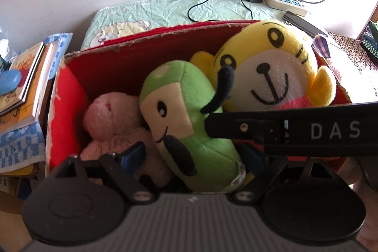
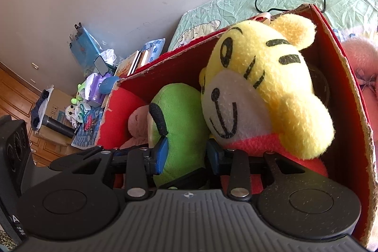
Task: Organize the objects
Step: 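Lower the green plush into the red box and open the right gripper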
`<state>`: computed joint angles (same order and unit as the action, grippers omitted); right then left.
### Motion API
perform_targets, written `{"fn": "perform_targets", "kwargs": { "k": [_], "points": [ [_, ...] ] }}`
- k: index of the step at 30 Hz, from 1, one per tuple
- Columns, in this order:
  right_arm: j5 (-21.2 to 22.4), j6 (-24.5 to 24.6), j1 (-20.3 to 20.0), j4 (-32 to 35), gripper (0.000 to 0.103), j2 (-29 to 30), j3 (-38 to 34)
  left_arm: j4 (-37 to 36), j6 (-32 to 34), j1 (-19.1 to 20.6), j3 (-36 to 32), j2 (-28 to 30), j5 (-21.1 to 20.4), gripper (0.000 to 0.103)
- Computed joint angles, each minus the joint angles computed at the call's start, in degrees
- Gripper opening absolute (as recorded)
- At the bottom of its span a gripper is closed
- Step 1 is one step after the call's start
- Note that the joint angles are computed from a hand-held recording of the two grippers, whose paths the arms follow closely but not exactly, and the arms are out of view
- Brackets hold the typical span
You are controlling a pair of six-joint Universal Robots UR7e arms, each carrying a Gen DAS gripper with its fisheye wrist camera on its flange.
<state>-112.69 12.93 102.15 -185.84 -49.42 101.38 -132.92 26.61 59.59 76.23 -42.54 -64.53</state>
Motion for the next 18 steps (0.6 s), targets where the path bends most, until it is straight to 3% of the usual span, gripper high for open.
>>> {"fn": "perform_targets", "kwargs": {
  "k": [11, 18],
  "points": [
    [-0.88, 0.49, 0.41, -0.09, 0.035, -0.92, 1.33, -0.46, -0.36, -0.86, 0.94, 0.04, 2.49, 0.089],
    [-1.56, 0.86, 0.65, -3.91, 0.035, -1.55, 3.58, -0.74, -0.80, -1.56, 1.87, -0.30, 4.65, 0.089]
  ]
}}
